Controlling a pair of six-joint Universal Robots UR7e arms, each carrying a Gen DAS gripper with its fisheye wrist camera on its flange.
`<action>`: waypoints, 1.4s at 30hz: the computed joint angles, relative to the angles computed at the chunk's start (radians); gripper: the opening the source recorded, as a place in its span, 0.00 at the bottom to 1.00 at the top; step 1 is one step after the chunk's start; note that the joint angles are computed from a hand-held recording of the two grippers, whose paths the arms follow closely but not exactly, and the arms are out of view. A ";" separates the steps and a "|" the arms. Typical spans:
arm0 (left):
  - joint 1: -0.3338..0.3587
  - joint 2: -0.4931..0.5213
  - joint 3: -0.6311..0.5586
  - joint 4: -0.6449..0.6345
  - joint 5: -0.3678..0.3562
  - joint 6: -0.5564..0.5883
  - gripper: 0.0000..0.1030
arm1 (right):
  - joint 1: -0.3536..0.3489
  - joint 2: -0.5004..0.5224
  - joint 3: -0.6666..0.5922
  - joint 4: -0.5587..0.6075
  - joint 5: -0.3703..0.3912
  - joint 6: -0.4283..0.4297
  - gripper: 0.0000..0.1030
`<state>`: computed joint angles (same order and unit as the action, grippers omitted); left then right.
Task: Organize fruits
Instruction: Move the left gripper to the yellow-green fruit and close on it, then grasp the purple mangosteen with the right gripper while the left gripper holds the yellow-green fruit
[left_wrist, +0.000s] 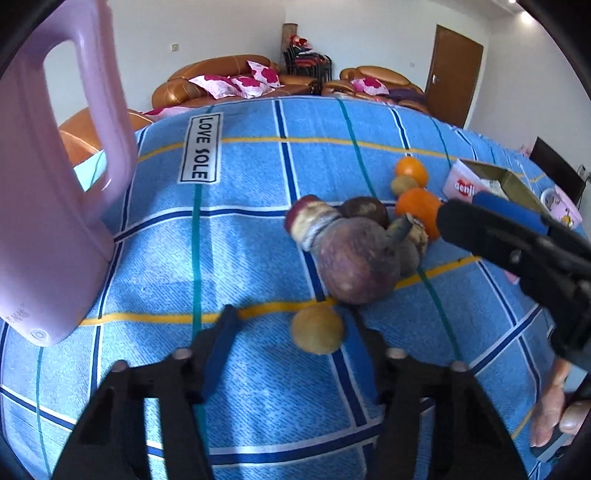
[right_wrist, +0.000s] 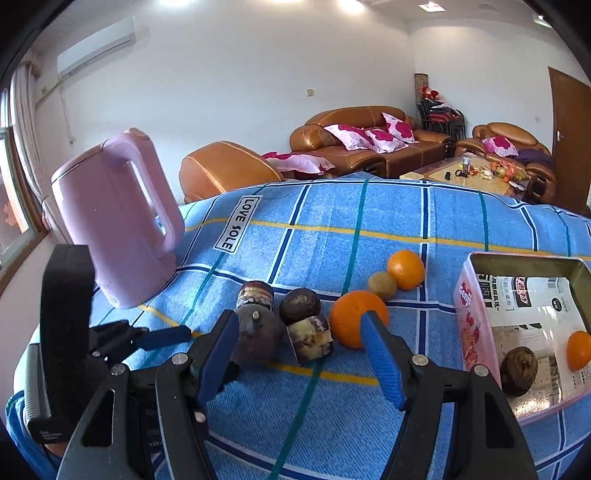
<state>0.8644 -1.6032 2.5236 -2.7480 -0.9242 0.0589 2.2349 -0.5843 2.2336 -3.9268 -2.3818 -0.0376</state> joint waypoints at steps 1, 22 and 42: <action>0.002 -0.004 0.000 -0.003 -0.003 -0.003 0.32 | -0.001 0.005 -0.002 -0.001 -0.005 -0.001 0.68; -0.003 -0.044 0.067 -0.534 0.168 0.006 0.29 | 0.008 0.081 -0.148 0.213 -0.036 -0.082 0.68; -0.061 -0.018 0.088 -0.585 0.277 0.016 0.29 | 0.056 0.153 -0.253 0.407 -0.239 -0.185 0.51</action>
